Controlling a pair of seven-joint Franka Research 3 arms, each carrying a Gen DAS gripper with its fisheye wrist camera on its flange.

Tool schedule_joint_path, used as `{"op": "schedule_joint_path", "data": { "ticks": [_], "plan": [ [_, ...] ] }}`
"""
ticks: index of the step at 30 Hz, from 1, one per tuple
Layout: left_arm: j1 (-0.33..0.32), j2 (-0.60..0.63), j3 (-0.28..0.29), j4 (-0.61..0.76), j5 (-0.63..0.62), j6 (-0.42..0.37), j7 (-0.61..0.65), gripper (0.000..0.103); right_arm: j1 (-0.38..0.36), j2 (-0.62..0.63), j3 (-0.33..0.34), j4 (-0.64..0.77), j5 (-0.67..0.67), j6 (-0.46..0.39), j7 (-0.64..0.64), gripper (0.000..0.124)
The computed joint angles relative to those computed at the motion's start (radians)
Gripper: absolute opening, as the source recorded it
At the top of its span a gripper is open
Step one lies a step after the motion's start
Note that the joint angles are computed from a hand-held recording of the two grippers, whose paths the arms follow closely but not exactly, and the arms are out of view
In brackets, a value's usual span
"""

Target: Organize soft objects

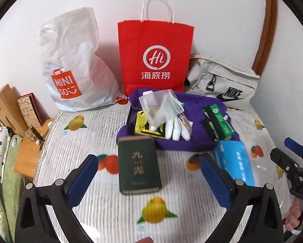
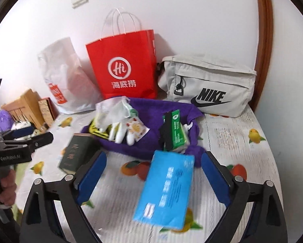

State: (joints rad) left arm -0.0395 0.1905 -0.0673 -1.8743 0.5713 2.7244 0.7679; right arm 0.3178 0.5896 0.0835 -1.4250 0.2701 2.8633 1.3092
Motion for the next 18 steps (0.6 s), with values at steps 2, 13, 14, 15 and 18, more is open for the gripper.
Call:
{"op": "schedule_joint_path", "data": {
  "ticks": [2, 13, 14, 15, 18],
  "plan": [
    [-0.022, -0.045, 0.008, -0.046, 0.062, -0.010, -0.072, 0.103, 0.018, -0.055, -0.021, -0.081, -0.010, 0.030, 0.022, 0.103],
    [-0.021, -0.244, -0.069, -0.245, 0.161, -0.043, -0.224, 0.103, -0.002, -0.300, 0.011, -0.431, 0.024, 0.161, 0.012, 0.103],
    [-0.019, -0.261, -0.075, -0.260, 0.166, -0.044, -0.238, 0.103, 0.003, -0.313, 0.005, -0.448, 0.020, 0.165, 0.017, 0.103],
    [-0.016, -0.272, -0.079, -0.271, 0.162, -0.046, -0.246, 0.103, 0.009, -0.329, -0.003, -0.468, 0.014, 0.169, 0.026, 0.103],
    [-0.009, -0.301, -0.086, -0.300, 0.134, -0.032, -0.250, 0.103, -0.021, -0.360, 0.032, -0.506, 0.061, 0.172, -0.010, 0.103]
  ]
}}
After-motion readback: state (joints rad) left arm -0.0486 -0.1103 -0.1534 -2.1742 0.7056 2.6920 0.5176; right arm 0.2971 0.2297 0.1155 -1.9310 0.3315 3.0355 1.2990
